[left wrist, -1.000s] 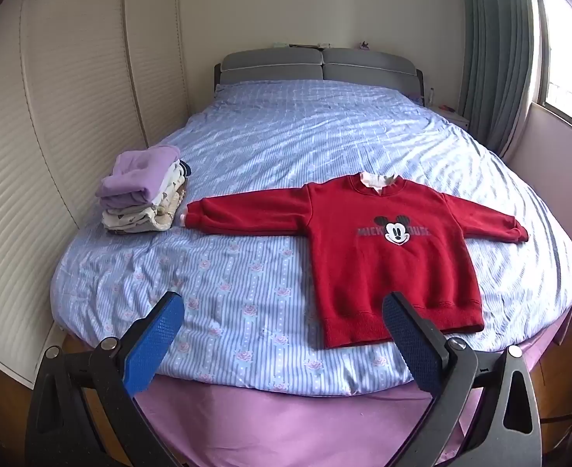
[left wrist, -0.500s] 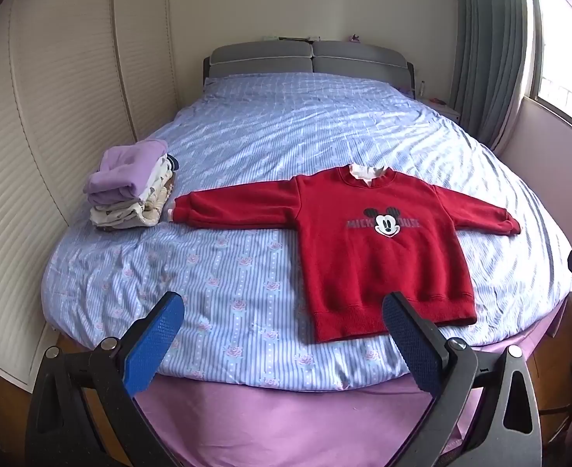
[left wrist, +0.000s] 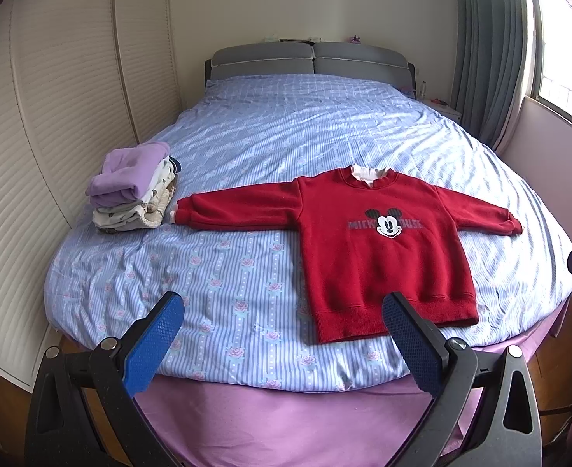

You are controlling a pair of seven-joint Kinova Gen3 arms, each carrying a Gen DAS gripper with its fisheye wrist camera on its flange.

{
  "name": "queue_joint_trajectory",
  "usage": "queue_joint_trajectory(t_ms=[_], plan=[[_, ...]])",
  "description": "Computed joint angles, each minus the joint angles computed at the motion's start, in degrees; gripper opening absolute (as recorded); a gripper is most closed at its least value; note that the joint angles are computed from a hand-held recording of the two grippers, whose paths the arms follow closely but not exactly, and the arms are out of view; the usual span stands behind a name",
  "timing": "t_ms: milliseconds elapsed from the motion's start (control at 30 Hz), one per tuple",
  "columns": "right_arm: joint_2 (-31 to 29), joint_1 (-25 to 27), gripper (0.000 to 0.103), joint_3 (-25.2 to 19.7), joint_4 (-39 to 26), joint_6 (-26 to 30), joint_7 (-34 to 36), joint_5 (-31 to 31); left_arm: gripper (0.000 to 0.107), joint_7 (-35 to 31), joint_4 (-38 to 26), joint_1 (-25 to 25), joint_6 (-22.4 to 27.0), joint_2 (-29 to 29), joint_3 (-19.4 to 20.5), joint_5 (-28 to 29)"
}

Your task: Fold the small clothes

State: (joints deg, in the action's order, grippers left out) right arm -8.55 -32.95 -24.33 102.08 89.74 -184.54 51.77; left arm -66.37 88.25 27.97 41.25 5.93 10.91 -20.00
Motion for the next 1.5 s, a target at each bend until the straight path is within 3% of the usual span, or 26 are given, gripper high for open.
queue_joint_trajectory(t_ms=[1500], plan=[[-0.25, 0.42, 0.102, 0.21, 0.49, -0.48, -0.27, -0.65, 0.103, 0.45, -0.84, 0.61, 0.17, 0.58, -0.24, -0.85]])
